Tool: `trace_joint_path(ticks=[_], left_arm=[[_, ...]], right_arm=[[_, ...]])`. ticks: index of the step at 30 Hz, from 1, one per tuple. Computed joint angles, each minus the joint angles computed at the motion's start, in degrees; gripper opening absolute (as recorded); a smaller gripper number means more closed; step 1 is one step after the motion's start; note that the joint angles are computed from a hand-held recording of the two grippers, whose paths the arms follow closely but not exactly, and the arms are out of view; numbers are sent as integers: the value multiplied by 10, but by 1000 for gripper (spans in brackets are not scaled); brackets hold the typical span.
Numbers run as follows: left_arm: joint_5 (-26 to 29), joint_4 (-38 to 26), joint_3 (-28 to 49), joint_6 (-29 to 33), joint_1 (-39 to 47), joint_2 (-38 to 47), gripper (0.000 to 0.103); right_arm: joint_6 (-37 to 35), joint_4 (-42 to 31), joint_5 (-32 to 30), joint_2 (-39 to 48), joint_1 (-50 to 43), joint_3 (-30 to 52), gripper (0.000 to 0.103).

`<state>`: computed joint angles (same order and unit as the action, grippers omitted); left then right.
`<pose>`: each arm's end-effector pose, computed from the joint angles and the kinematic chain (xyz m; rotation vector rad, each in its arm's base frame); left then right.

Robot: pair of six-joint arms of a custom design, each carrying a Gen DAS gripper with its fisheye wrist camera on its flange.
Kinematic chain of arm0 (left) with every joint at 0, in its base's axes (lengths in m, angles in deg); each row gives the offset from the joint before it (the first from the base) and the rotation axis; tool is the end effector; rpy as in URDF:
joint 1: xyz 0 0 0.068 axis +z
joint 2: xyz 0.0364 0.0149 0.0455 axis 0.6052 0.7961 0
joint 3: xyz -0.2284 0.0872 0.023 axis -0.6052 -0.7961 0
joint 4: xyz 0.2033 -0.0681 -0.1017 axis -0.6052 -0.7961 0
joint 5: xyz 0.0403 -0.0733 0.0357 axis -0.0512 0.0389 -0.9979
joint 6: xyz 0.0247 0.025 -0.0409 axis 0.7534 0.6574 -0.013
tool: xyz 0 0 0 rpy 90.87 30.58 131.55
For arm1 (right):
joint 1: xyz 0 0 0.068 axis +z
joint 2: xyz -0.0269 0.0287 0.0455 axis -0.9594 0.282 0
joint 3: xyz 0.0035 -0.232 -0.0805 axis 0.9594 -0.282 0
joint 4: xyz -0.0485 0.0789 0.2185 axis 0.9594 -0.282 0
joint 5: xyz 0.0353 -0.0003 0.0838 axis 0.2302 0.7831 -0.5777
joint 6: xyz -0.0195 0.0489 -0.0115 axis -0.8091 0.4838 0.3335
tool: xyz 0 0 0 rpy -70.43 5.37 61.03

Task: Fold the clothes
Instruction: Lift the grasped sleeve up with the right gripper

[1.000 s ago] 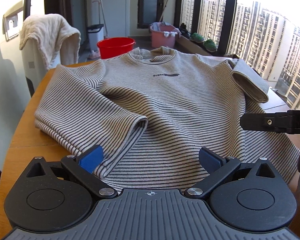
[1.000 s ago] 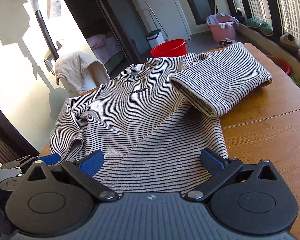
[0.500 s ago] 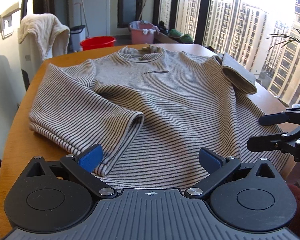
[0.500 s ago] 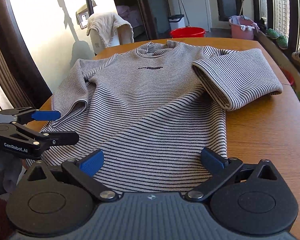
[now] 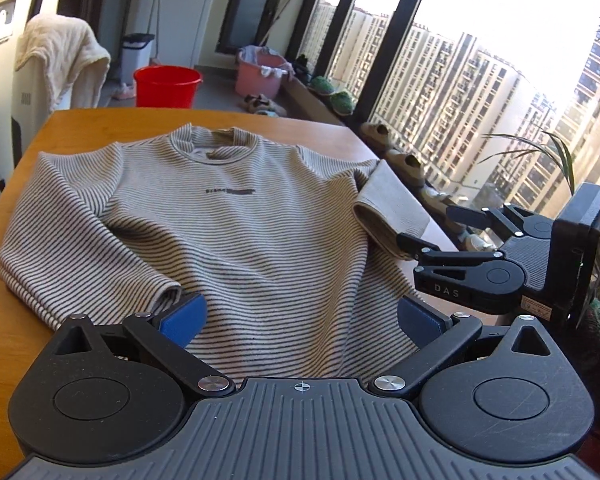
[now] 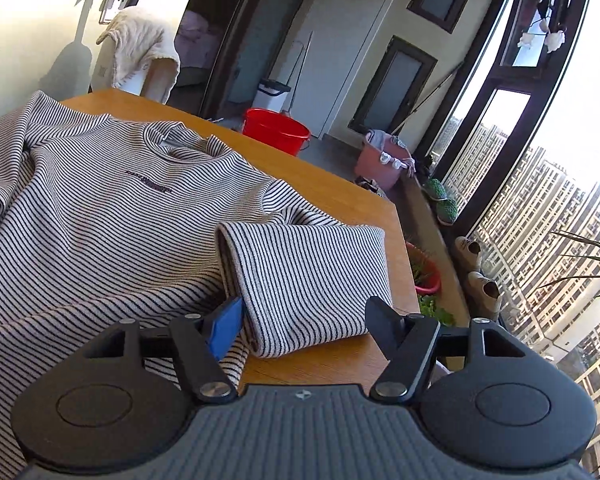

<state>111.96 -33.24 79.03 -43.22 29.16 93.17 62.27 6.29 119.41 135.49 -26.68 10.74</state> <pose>0.2874 -0.0607 0.1176 0.6717 2.2776 -0.6804 0.2312 0.2054 0.0654 -0.0639 2.1817 -0.5397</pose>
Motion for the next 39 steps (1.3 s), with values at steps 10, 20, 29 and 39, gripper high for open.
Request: trace_joint_path(ticks=[10, 20, 29, 39], left_arm=[[39, 12, -3, -8, 37, 14, 103], [71, 0, -9, -7, 54, 8, 103], [91, -6, -13, -5, 76, 9, 103], [88, -2, -3, -1, 106, 40, 103]], right_arm=[[-195, 6, 79, -131, -146, 58, 4], [-300, 22, 60, -189, -159, 160, 4], [-316, -9, 33, -115, -117, 273, 4], [-304, -73, -58, 44, -91, 485, 4]])
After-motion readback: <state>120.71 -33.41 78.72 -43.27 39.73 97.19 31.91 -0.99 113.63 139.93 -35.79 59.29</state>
